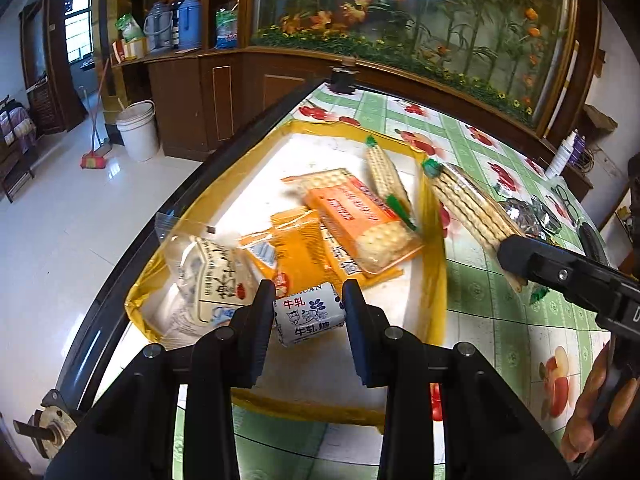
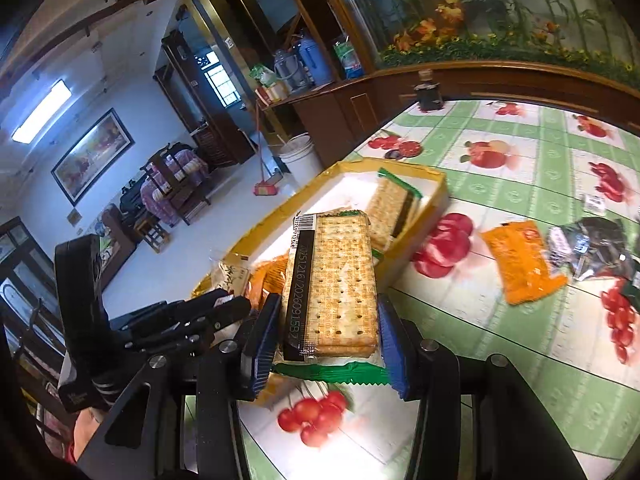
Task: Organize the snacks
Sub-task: 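Open left tool over tray while right tool releases cracker pack inside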
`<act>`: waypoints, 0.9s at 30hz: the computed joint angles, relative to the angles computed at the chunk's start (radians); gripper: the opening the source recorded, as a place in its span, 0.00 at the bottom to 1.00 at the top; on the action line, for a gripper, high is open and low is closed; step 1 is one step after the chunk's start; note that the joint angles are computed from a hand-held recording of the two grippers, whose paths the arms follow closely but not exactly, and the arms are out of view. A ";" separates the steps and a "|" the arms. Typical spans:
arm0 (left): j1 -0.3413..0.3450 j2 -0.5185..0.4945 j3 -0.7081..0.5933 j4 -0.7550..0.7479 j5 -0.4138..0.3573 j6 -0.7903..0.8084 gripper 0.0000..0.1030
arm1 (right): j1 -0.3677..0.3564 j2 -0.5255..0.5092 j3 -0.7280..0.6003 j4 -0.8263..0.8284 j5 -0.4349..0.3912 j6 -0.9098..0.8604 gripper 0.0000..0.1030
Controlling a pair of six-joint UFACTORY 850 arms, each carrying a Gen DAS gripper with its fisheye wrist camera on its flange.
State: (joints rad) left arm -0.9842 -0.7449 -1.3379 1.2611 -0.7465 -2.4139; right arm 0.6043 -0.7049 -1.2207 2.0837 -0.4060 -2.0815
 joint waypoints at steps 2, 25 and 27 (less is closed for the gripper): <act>0.005 0.004 0.009 0.005 0.008 -0.011 0.31 | 0.012 -0.027 -0.038 -0.038 0.004 0.044 0.46; 0.040 -0.035 -0.038 -0.013 0.042 0.073 0.31 | 0.058 -0.298 -0.475 -0.516 0.146 0.579 0.46; 0.041 -0.040 -0.044 -0.014 0.042 0.078 0.31 | 0.058 -0.310 -0.490 -0.545 0.149 0.609 0.46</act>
State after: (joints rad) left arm -0.9429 -0.7844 -1.3819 1.2466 -0.7044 -2.3363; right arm 0.6626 -1.0148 -1.7110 1.5384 -0.2568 -1.4722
